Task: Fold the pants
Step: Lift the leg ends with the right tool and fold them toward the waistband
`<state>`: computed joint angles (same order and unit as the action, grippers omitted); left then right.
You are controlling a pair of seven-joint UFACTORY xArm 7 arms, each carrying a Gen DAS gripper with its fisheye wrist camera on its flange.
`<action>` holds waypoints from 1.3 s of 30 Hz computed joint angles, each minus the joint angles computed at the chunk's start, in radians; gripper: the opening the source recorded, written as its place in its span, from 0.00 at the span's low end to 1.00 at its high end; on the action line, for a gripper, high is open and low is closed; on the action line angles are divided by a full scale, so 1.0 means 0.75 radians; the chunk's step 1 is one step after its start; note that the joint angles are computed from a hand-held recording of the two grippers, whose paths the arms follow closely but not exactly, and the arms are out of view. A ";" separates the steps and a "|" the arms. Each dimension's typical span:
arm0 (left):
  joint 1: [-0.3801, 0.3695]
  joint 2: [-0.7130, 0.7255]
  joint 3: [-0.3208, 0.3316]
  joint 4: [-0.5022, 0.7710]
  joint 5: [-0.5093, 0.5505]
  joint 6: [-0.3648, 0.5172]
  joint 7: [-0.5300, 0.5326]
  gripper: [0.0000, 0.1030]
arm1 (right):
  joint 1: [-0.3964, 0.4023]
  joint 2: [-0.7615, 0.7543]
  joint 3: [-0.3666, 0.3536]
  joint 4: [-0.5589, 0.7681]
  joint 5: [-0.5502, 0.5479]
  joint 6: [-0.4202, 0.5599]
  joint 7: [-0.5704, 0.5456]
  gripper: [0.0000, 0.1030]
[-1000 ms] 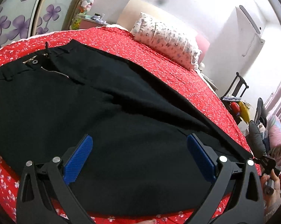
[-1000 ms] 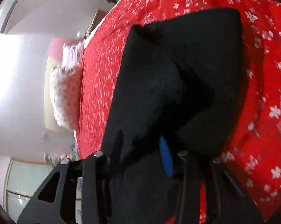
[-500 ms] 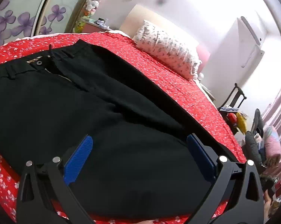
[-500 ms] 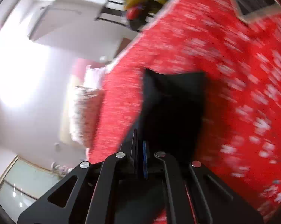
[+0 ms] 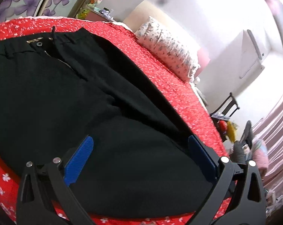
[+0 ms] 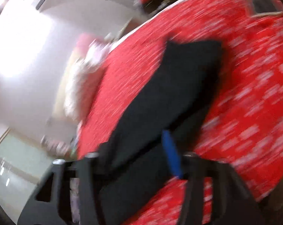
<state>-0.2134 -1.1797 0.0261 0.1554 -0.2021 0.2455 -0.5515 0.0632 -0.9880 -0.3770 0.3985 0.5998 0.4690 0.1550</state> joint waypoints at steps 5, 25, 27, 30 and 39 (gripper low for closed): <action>-0.079 -0.010 0.078 -0.023 -0.040 -0.058 0.026 0.98 | 0.499 0.144 -0.118 0.077 0.261 -0.079 -0.183 0.46; -0.102 -0.056 0.142 -0.078 -0.090 -0.170 0.048 0.98 | 0.557 0.611 0.026 0.265 0.903 -0.192 -0.457 0.15; -0.090 -0.061 0.124 -0.088 -0.092 -0.183 0.032 0.98 | 0.513 0.619 0.018 0.272 0.885 -0.094 -0.437 0.15; -0.071 -0.057 0.091 -0.090 -0.082 -0.192 0.005 0.98 | 0.451 0.610 0.034 0.256 0.896 -0.032 -0.429 0.15; -0.012 -0.075 -0.019 -0.095 -0.006 -0.163 -0.069 0.98 | 0.321 0.624 0.045 0.244 1.044 0.173 -0.435 0.17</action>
